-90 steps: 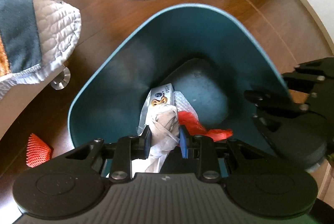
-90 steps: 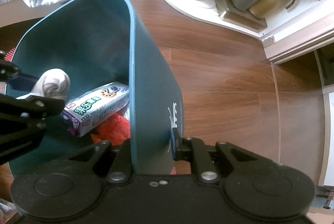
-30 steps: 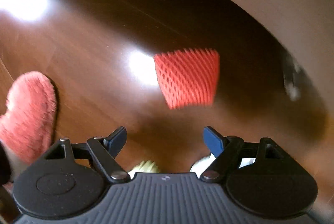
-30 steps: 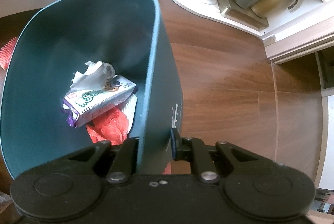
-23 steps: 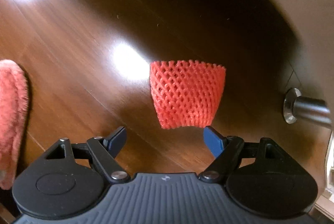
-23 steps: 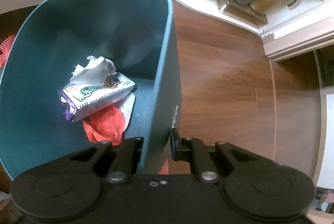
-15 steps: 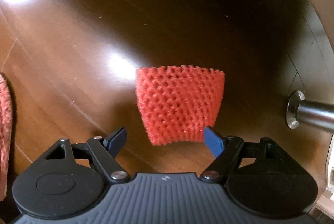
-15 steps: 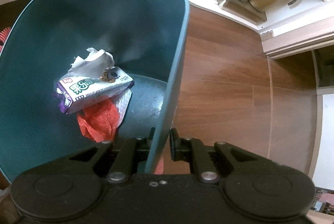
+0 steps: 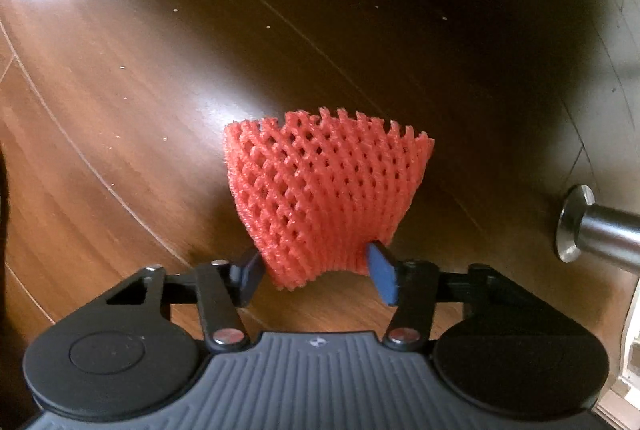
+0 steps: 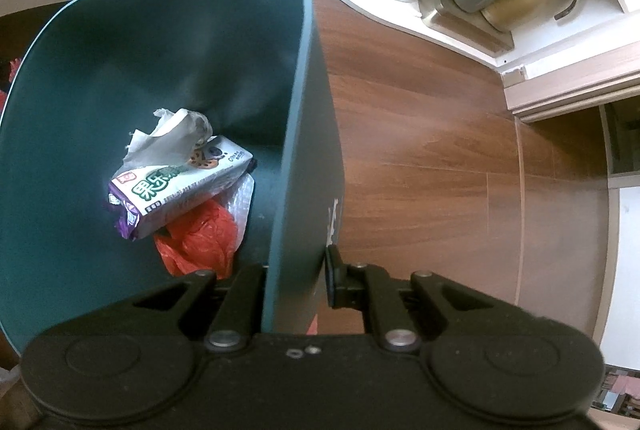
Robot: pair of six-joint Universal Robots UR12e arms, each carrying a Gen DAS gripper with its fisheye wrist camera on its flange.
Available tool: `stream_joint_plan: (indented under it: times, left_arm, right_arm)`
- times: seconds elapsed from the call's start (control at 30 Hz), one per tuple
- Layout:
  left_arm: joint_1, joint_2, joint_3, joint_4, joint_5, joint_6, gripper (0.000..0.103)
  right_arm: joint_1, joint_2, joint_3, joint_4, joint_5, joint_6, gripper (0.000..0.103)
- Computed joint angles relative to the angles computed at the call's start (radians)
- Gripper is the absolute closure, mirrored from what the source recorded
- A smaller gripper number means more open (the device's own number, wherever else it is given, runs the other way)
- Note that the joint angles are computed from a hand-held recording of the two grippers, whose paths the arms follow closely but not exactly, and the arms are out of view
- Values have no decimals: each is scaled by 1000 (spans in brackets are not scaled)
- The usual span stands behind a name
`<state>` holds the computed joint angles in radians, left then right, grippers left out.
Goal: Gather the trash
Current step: 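Reach the left tool to the red foam fruit net and grasp it, then carry the red foam net into the wastebasket with the left tool and release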
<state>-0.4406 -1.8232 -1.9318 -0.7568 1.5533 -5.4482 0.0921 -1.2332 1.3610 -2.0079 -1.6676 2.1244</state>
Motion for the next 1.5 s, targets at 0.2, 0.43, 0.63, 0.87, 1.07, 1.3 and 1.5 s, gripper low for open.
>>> stream_joint_plan:
  times: [0.2,0.43,0.63,0.87,1.07,1.3,1.5]
  left_arm:
    - [4,8,23,-59,-12,14,89]
    - [1,17,87,-222,-53,125,91]
    - [-1,43,134,-331,-38,234,91]
    - [-28,46,263,-447,-7,460,91]
    - [-68,12,426,-517,58,647,91]
    - [-114,-79,657,-612,137,880,91]
    - [-140,-156,823,-636,172,1027,91]
  right_arm:
    - [1,4,-6,4,2,10,92]
    - [-5,2,-5,1,21,17,91]
    - [-6,4,-6,-5,34,28,91]
    - [-8,-3,2,-24,68,8,90]
    - [-11,-9,16,-53,92,10,90]
    - [-13,-10,25,-67,98,13,90]
    - [-15,-20,33,-58,94,29,90]
